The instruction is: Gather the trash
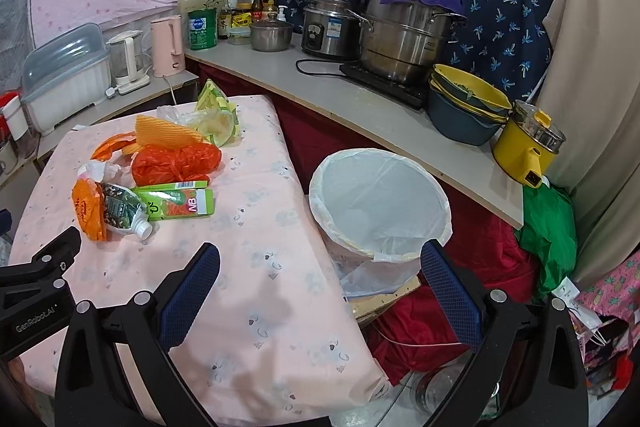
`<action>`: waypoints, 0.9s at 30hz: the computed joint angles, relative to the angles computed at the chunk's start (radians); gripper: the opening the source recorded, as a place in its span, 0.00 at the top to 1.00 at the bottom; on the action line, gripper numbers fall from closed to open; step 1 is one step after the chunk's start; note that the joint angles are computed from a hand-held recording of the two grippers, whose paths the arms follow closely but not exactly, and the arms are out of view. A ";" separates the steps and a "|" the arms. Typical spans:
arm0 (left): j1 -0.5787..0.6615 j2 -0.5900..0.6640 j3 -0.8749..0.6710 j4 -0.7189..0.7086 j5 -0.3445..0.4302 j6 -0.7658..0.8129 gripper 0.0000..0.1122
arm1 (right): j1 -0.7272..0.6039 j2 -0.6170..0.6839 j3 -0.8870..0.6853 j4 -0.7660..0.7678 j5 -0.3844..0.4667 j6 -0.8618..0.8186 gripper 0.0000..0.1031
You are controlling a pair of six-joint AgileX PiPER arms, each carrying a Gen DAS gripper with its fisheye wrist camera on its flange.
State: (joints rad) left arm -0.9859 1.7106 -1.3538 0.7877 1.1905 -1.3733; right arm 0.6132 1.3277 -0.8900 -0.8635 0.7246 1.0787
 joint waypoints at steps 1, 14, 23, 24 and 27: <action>0.000 0.001 -0.002 0.002 0.001 0.001 0.15 | -0.001 0.000 0.000 -0.001 -0.001 0.000 0.07; 0.005 0.002 -0.011 -0.004 0.002 0.012 0.15 | -0.008 0.015 -0.011 -0.002 -0.005 -0.004 0.07; -0.001 -0.003 -0.008 0.001 0.004 0.005 0.15 | -0.015 0.018 -0.016 -0.003 -0.008 -0.009 0.07; -0.002 -0.004 -0.007 0.001 0.003 0.005 0.15 | -0.008 0.015 -0.019 -0.003 0.002 -0.006 0.07; -0.004 -0.004 -0.006 0.001 0.003 0.003 0.15 | 0.004 0.006 -0.018 -0.006 0.017 -0.003 0.07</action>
